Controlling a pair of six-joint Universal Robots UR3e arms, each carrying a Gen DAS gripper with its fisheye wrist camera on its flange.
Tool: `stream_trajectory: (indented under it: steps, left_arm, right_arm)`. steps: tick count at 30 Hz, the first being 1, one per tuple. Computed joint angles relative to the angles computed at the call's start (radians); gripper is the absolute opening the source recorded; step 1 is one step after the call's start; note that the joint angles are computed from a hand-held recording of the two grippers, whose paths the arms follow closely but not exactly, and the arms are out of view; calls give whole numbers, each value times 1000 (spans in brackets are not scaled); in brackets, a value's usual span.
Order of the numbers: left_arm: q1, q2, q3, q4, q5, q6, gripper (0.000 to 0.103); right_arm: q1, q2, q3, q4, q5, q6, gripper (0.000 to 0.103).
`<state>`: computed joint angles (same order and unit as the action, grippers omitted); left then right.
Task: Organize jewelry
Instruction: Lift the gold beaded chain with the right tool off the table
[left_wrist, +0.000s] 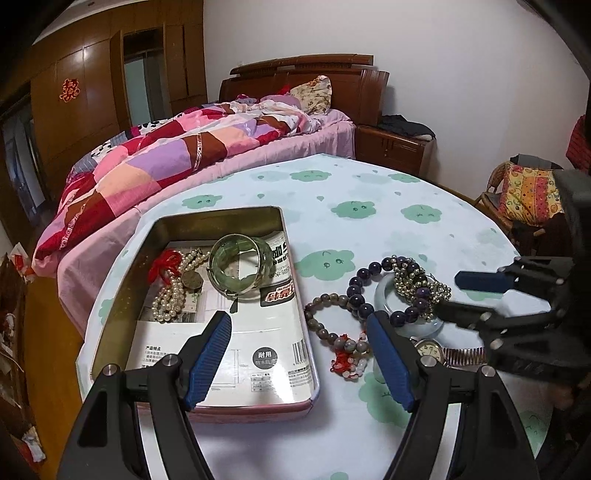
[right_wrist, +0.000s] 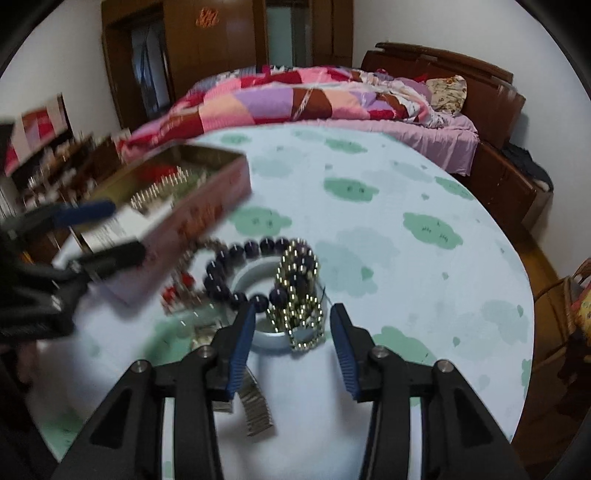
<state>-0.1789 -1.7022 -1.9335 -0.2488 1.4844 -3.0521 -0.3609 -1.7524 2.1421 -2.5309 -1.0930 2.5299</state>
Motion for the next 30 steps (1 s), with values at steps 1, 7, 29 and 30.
stream_trajectory:
  steps: [1, 7, 29, 30]
  left_arm:
    - [-3, -5, 5, -2, 1, 0, 76]
    - [-28, -14, 11, 0, 10, 13, 76]
    - [-112, -130, 167, -51, -16, 58, 76]
    - [-121, -143, 183, -56, -10, 62, 76]
  right_arm:
    - [16, 14, 2, -25, -23, 2, 44]
    - [59, 81, -16, -107, -104, 28, 18]
    - [-350, -308, -47, 292, 406, -7, 13]
    - [-355, -306, -47, 290, 407, -8, 13]
